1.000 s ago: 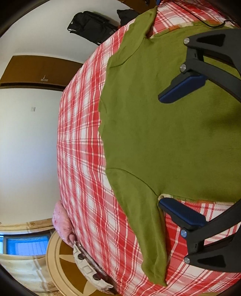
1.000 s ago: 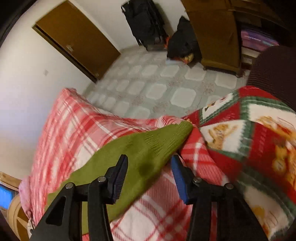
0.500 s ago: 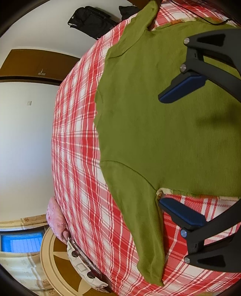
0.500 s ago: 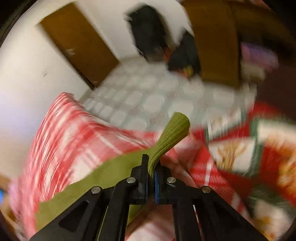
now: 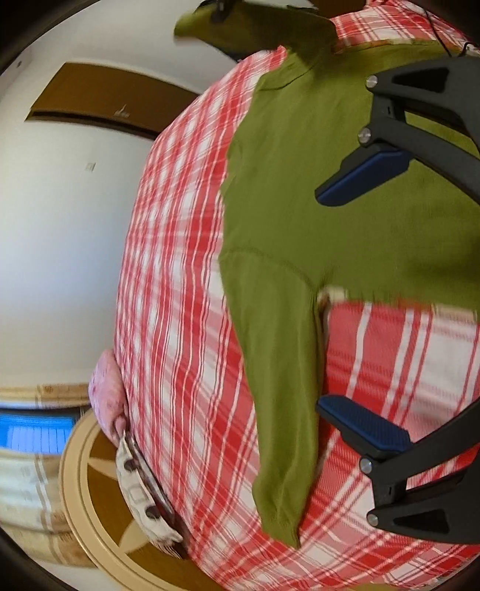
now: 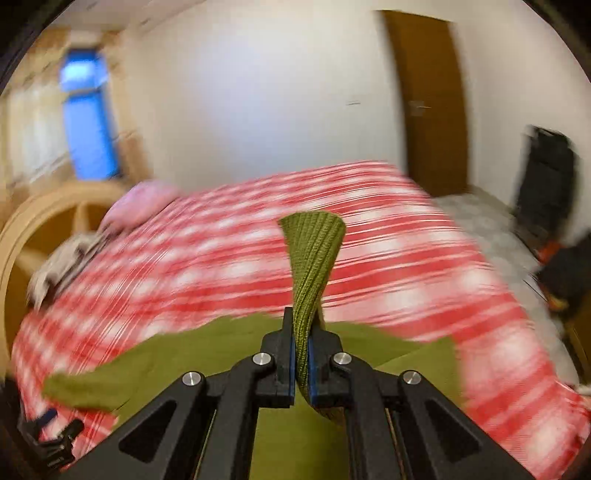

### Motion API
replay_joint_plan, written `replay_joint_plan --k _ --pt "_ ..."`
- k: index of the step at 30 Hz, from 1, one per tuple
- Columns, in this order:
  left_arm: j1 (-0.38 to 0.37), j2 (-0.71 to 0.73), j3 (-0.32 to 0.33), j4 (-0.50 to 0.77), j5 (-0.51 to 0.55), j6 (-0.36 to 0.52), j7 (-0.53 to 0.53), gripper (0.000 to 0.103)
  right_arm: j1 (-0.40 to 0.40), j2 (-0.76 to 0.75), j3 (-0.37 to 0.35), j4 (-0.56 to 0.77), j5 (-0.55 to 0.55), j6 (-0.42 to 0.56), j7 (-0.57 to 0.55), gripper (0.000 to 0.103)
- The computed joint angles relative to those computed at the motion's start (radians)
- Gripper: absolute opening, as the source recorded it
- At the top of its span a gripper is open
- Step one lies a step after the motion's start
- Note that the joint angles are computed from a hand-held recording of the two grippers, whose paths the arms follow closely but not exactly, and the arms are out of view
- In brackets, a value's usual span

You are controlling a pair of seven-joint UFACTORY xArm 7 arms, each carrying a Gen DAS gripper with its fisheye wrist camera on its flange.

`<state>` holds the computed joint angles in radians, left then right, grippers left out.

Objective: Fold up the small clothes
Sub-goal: 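Carry the sleeve across the cardigan back with the right gripper and release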

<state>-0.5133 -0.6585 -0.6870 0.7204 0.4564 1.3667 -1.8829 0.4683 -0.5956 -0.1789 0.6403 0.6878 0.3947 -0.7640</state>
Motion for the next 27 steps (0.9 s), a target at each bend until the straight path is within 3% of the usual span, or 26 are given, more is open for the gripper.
replay_joint_plan --k 6,8,11,13,15,16,17,20,23,25,27 --pt "-0.053 -0.131 0.005 -0.074 -0.075 0.098 -0.004 0.103 0.194 0.122 0.135 -0.091 0.068 -0.131 -0.022 0.004" --pt "-0.062 -0.162 -0.001 -0.094 -0.091 0.127 0.005 0.103 0.258 0.175 0.14 -0.103 0.1 -0.173 -0.043 0.004" --pt "-0.071 -0.2 -0.001 -0.123 -0.109 0.154 0.017 0.103 0.348 0.238 0.104 -0.09 0.19 -0.136 -0.12 0.006" --pt "-0.078 -0.232 0.003 -0.146 -0.125 0.155 0.016 0.103 0.294 0.262 0.155 -0.08 0.162 -0.036 -0.102 0.013" --pt "-0.085 -0.265 0.011 -0.174 -0.138 0.136 0.012 0.103 0.324 0.265 0.133 -0.074 0.257 0.007 -0.182 0.036" --pt "-0.087 -0.278 0.011 -0.183 -0.146 0.133 0.011 0.103 0.322 0.255 0.125 -0.071 0.291 0.047 -0.206 0.057" --pt "-0.089 -0.289 0.013 -0.19 -0.153 0.13 0.012 0.103 0.311 0.244 0.122 -0.068 0.306 0.092 -0.206 0.07" --pt "-0.087 -0.309 0.009 -0.204 -0.168 0.115 0.015 0.103 0.272 0.182 0.095 -0.073 0.349 0.255 -0.211 0.071" --pt "-0.077 -0.308 0.0 -0.205 -0.174 0.106 0.019 0.103 0.213 0.072 0.118 -0.122 0.371 0.23 -0.234 0.07" --pt "-0.07 -0.296 -0.004 -0.198 -0.173 0.099 0.028 0.103 0.145 0.034 0.142 -0.131 0.335 0.196 -0.234 0.059" --pt "-0.065 -0.285 -0.007 -0.192 -0.169 0.09 0.036 0.103 0.068 0.046 0.172 -0.117 0.266 0.121 -0.195 0.056"
